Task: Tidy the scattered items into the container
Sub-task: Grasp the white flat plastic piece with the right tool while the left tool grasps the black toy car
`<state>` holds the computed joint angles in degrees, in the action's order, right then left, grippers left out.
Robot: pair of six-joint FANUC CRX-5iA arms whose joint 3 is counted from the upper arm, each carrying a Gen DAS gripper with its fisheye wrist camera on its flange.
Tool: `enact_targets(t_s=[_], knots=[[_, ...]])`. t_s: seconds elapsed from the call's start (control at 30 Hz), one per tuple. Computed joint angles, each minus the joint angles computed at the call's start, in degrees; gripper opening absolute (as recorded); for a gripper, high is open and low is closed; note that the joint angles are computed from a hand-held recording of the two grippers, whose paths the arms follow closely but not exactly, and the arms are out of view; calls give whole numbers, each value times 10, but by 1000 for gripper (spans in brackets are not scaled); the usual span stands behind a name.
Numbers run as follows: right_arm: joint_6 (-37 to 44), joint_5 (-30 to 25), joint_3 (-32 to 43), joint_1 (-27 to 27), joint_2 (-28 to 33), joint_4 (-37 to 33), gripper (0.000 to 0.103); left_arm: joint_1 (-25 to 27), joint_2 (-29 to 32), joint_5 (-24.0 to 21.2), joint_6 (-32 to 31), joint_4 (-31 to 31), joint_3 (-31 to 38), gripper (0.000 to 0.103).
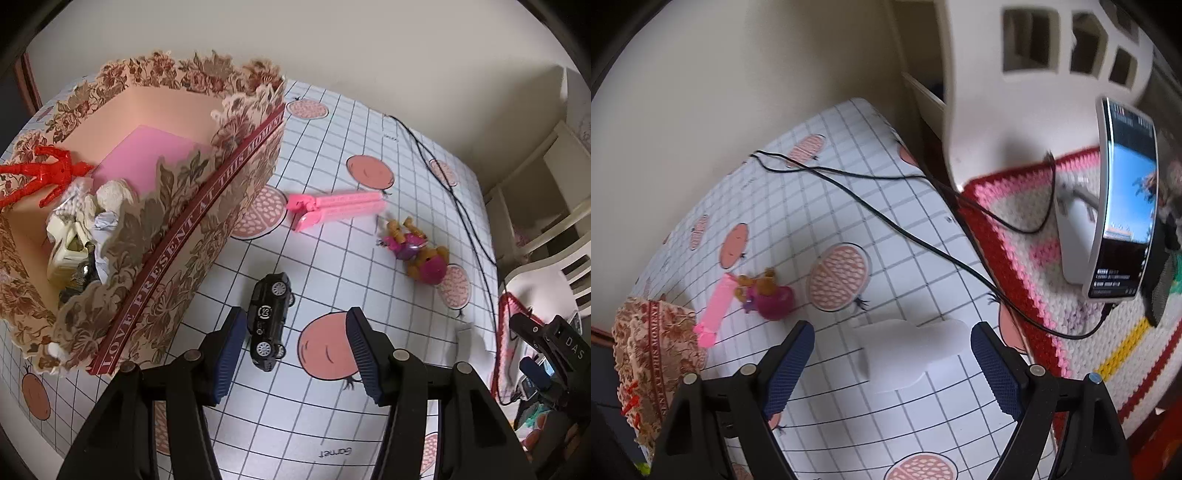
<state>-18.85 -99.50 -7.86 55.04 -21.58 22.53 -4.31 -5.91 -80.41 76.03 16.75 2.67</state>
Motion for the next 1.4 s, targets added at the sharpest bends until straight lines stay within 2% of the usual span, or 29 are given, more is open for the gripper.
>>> enact_targets(t_s=[0.37, 0.63, 0.83, 1.03, 1.4], knots=[[35, 49, -24, -46, 2, -61, 89, -10, 15, -5, 5, -14, -6, 57], [60, 17, -16, -52, 24, -62, 90, -13, 21, -9, 7, -23, -9, 57], [87, 16, -15, -58, 32, -66, 91, -14, 26, -11, 10, -27, -10, 57], [75, 32, -29, -63, 23, -78, 92, -19, 26, -11, 9, -34, -12, 57], [68, 10, -16, -64, 42, -82, 90, -30, 25, 5, 3, -46, -14, 56]])
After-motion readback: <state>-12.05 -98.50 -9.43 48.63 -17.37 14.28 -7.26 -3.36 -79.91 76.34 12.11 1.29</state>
